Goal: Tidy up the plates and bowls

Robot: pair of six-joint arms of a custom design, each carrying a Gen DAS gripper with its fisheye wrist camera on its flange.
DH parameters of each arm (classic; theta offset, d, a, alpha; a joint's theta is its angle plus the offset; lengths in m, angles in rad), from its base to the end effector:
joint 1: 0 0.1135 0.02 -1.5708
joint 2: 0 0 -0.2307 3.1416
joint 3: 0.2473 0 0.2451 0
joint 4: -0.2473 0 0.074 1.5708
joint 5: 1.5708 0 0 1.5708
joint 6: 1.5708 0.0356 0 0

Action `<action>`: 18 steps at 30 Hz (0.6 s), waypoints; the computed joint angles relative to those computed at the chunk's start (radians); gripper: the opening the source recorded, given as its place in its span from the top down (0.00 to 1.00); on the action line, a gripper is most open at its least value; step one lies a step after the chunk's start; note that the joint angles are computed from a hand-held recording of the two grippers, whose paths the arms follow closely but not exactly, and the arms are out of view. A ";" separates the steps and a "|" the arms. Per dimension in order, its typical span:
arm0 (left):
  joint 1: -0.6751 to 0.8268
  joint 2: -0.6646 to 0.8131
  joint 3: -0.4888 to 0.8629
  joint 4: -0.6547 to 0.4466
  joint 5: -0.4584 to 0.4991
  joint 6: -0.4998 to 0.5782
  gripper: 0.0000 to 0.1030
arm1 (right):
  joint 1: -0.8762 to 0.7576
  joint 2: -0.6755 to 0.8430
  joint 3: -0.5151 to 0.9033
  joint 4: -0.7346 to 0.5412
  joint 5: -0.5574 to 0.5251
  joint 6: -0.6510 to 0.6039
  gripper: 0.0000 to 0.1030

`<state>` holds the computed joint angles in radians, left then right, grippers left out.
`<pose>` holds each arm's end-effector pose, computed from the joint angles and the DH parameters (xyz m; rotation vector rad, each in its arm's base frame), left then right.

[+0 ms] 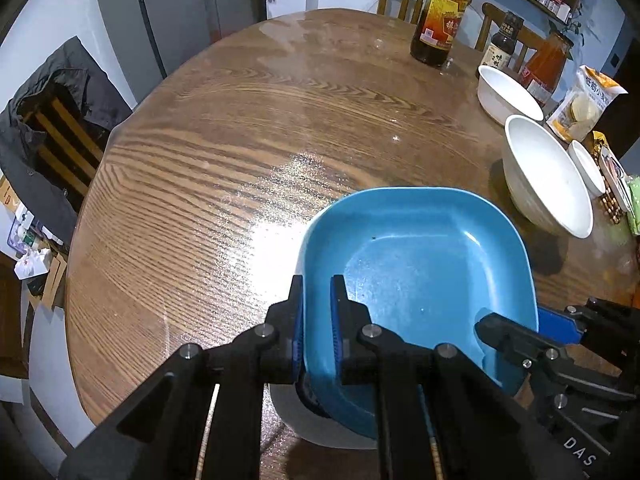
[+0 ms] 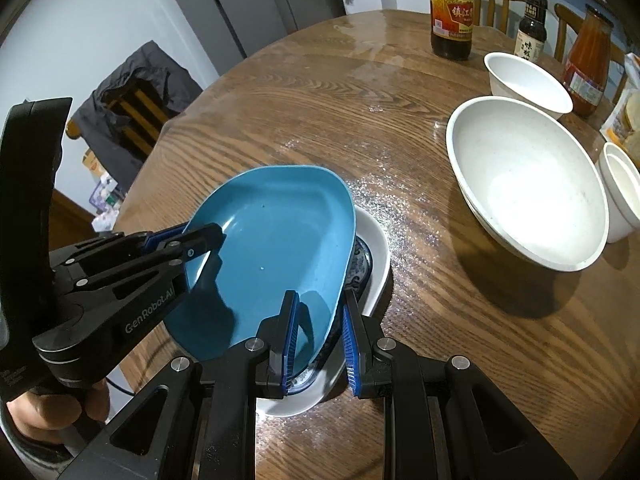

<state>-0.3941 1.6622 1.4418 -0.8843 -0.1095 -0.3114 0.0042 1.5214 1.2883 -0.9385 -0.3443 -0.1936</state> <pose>0.3110 -0.1251 0.2521 0.0756 2.6653 -0.0815 0.2954 0.0133 0.2483 -0.3590 2.6620 0.4133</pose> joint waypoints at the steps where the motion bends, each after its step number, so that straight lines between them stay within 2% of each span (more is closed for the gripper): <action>1: 0.000 0.002 0.003 -0.002 0.001 0.002 0.89 | 0.001 -0.001 -0.002 0.002 0.003 0.000 0.78; 18: -0.011 0.008 -0.003 -0.007 -0.017 0.008 0.89 | 0.021 -0.019 -0.034 0.023 0.045 -0.011 0.78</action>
<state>-0.4052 1.6701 1.4385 -0.8918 -0.1262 -0.3037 0.0256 1.5020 1.2540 -0.9154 -0.2988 -0.2043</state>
